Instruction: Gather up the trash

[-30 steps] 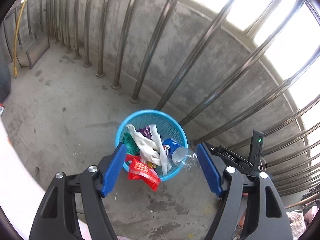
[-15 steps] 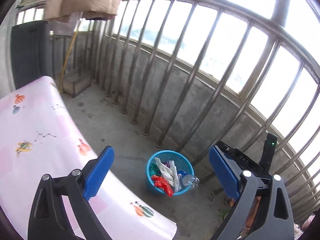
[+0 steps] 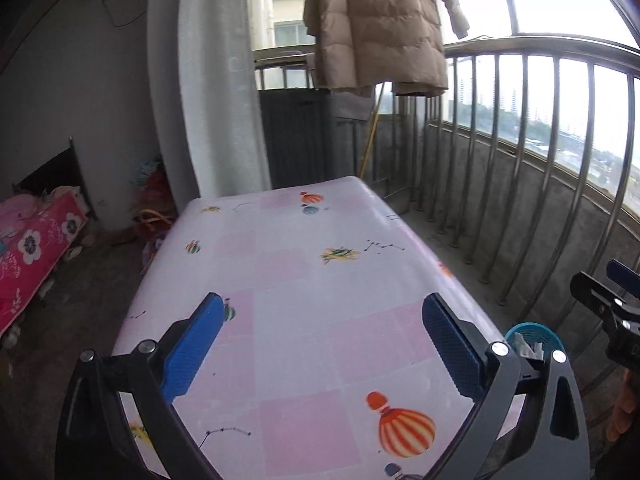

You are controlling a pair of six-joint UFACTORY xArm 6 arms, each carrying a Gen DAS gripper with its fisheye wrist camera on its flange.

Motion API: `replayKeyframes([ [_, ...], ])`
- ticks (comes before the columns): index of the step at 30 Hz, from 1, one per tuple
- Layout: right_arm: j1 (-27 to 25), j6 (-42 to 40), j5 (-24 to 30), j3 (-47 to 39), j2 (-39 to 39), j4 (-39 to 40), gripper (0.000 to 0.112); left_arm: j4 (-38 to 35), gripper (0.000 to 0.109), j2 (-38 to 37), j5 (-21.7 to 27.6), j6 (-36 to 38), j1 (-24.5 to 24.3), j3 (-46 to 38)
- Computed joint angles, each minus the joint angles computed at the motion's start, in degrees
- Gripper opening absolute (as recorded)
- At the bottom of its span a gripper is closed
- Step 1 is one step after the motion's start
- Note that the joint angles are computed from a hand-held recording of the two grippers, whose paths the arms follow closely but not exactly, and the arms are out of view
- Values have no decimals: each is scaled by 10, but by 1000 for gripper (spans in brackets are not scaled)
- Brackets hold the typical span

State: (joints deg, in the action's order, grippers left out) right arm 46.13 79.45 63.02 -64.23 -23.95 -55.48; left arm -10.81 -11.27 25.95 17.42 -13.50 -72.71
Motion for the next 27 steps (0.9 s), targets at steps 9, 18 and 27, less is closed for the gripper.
replayKeyframes([
  [9,32,-46,52,-52,86,182,95,77,97,-48,183,-171,30,60],
  [18,60,-14,163,-53,86,161,95,133,97,-30,205,-193,10,49],
  [27,63,3,182,-45,86,162,95,151,97,-24,205,-190,-3,42],
])
